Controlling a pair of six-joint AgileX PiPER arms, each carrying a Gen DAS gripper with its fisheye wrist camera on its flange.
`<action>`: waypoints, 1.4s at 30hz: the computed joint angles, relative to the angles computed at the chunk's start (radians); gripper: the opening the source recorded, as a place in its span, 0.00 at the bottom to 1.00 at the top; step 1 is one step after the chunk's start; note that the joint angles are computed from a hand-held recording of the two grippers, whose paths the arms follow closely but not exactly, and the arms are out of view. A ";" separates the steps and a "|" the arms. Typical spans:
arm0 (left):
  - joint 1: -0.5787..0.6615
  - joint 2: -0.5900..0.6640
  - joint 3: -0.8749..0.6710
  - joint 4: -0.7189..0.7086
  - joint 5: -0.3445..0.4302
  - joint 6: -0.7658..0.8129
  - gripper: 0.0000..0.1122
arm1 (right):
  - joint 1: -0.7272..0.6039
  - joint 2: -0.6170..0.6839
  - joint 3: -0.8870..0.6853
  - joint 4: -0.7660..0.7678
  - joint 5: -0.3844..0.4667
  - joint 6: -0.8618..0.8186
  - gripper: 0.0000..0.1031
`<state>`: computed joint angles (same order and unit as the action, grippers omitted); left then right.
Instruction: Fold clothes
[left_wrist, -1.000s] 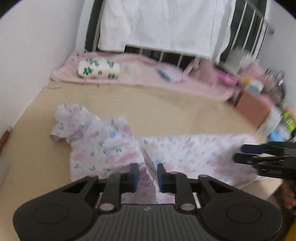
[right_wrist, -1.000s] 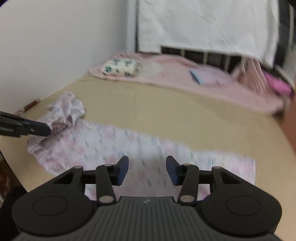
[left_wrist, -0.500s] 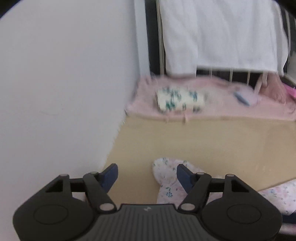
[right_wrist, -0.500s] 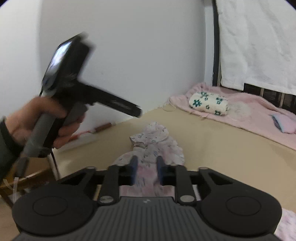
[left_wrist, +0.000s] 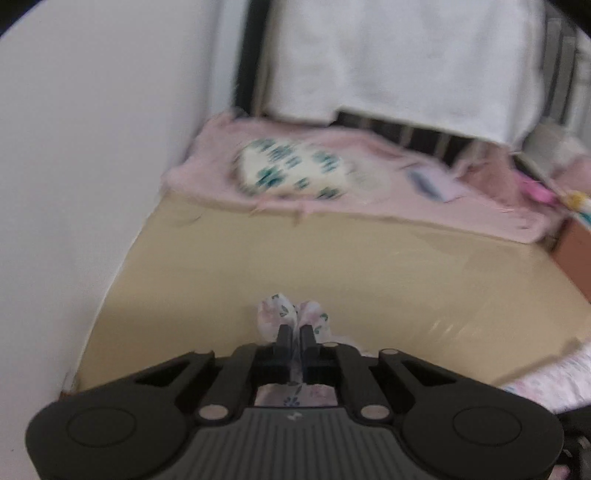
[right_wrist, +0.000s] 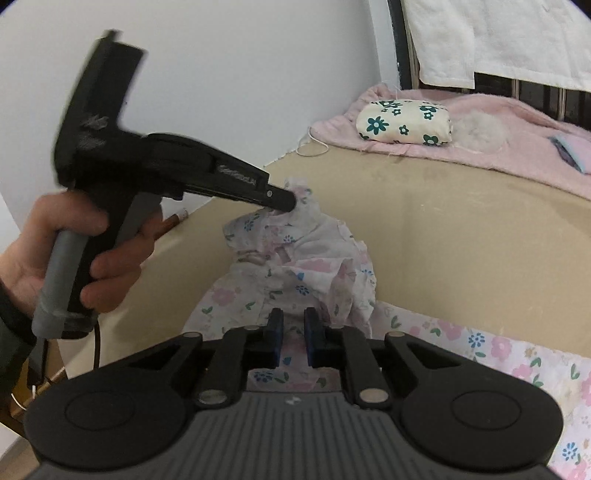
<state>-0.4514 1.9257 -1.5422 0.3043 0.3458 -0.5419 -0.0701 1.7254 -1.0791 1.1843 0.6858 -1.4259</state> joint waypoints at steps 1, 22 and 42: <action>-0.015 -0.036 0.061 0.052 -0.060 -0.035 0.02 | -0.002 0.001 -0.001 0.003 0.004 0.001 0.11; -0.358 -0.377 0.662 0.980 -0.029 -0.663 0.03 | -0.254 -0.051 -0.076 0.066 0.423 -0.001 0.37; -0.323 -0.413 0.655 1.140 0.077 -1.496 0.53 | -0.029 -0.083 0.062 -0.074 0.006 -0.079 0.02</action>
